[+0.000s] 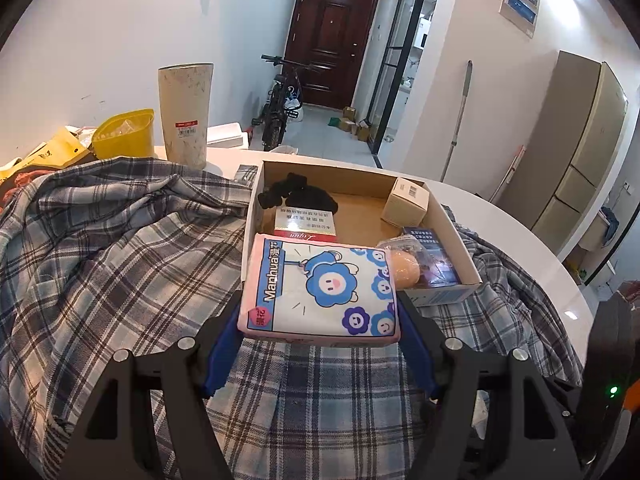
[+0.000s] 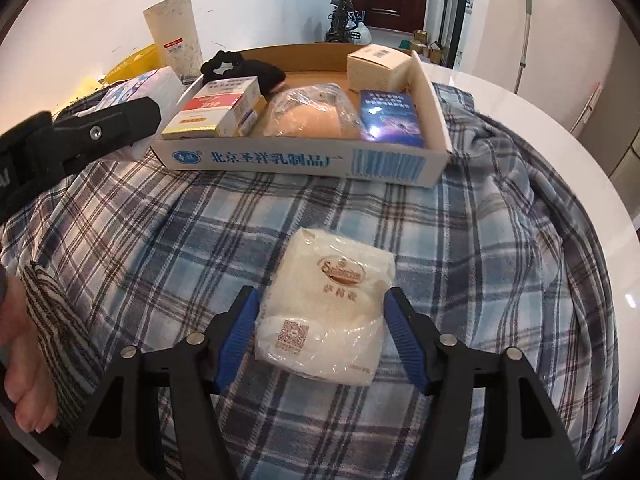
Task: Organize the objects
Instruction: 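Carry the pink pack toward the box with the left gripper while the right lifts the Sunrise bag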
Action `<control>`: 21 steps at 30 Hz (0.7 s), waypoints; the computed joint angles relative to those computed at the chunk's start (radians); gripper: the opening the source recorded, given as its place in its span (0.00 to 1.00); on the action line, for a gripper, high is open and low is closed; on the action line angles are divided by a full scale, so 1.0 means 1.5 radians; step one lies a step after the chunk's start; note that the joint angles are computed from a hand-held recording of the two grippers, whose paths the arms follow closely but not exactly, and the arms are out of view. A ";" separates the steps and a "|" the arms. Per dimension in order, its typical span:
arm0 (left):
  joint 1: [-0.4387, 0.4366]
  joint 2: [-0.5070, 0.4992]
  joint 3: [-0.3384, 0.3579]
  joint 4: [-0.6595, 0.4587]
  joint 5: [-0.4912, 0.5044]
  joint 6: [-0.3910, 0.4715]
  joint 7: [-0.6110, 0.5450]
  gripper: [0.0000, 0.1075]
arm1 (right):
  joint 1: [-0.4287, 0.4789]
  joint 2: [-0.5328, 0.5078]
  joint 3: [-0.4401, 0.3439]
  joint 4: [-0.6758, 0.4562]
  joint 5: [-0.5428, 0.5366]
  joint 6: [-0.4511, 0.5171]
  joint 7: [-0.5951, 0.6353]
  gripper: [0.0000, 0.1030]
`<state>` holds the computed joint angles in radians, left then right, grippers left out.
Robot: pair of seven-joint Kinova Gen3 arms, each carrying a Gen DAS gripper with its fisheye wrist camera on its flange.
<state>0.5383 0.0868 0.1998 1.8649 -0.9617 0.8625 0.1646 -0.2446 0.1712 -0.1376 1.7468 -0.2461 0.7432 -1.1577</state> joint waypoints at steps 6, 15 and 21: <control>0.004 0.006 0.002 -0.003 -0.004 0.007 -0.007 0.68 | 0.029 0.006 0.006 -0.004 -0.037 0.024 0.037 0.66; 0.010 0.010 -0.001 -0.007 -0.004 0.012 -0.009 0.68 | 0.023 -0.006 0.003 0.035 -0.028 -0.033 0.051 0.66; 0.009 0.009 -0.004 -0.008 0.001 0.008 -0.020 0.68 | 0.041 -0.028 -0.005 0.043 -0.075 -0.054 0.119 0.47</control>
